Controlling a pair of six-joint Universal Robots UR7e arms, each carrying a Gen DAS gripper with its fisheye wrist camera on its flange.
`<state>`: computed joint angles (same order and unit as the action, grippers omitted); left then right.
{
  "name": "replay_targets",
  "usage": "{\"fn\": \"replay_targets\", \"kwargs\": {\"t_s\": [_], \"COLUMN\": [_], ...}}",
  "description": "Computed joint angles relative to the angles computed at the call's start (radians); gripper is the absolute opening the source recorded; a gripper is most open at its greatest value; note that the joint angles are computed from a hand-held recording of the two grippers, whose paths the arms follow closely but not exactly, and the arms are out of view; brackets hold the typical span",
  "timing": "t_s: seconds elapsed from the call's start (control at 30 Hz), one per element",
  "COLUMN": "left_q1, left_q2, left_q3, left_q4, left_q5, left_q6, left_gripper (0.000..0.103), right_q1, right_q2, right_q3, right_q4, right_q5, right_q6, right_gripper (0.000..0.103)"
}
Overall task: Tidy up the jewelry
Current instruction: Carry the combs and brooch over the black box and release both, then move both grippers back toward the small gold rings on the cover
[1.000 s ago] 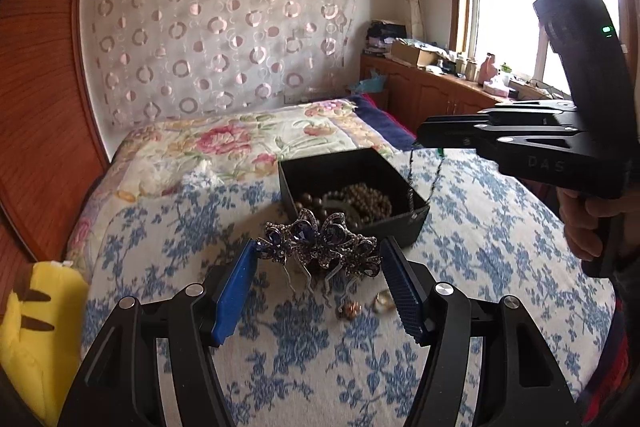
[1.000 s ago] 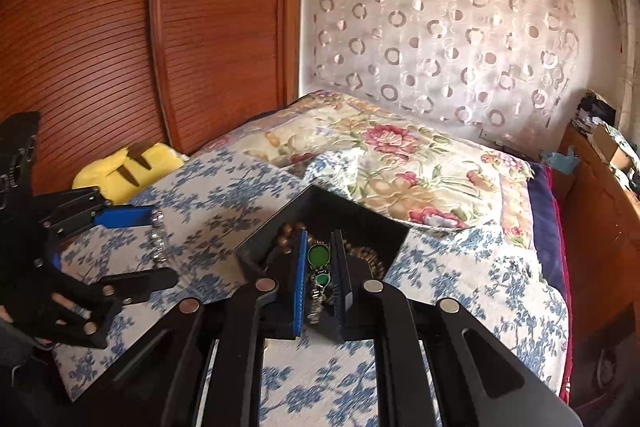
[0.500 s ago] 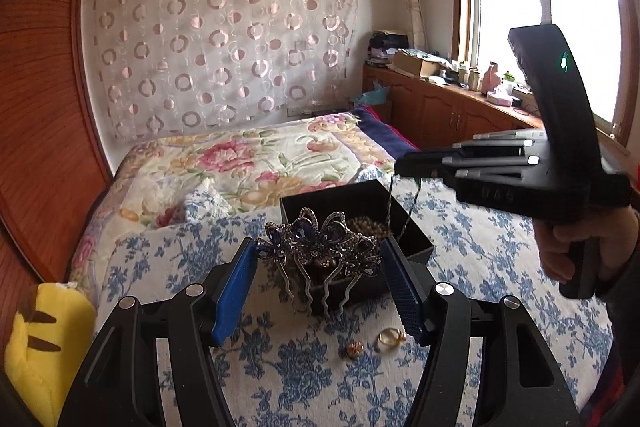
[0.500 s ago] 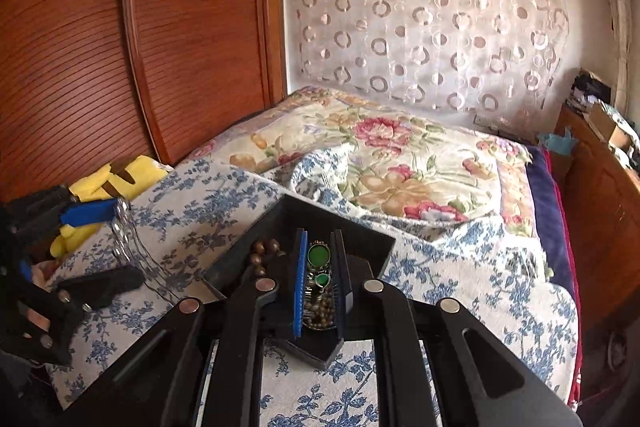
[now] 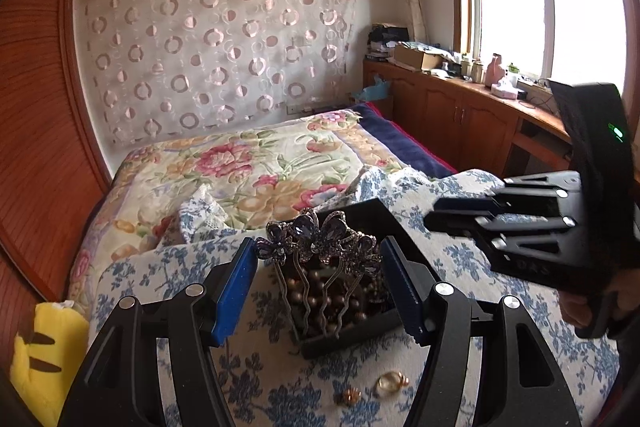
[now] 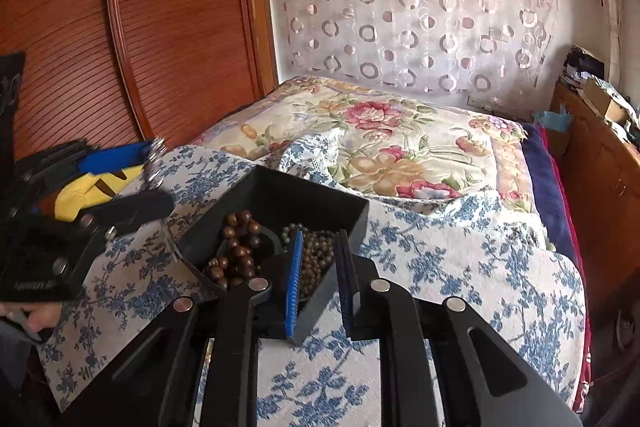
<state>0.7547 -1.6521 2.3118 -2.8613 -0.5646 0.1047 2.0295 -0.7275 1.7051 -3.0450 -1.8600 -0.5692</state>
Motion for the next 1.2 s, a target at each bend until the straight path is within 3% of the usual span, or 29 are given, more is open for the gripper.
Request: {"fn": "replay_targets", "kwargs": {"t_s": [0.6, 0.8, 0.97, 1.2], "left_q1": [0.074, 0.076, 0.062, 0.028], "left_q2": [0.163, 0.170, 0.161, 0.083], "left_q3": [-0.089, -0.094, -0.089, -0.042], "left_q4": [-0.052, -0.053, -0.074, -0.037], "left_q5": [-0.016, -0.016, -0.010, 0.005], "left_q6": [0.053, 0.049, 0.066, 0.030], "left_gripper": [0.061, 0.061, 0.069, 0.071], "right_q1": [-0.050, -0.045, -0.042, -0.042], "right_q2": [-0.059, -0.061, -0.063, -0.073], "right_q3": [0.101, 0.105, 0.111, 0.146], "right_q4": [-0.046, -0.048, -0.051, -0.076], "right_q5": [0.019, 0.026, 0.032, 0.052], "right_q6": [-0.016, -0.014, -0.015, -0.007], "right_gripper": [0.018, 0.018, 0.018, 0.018]}}
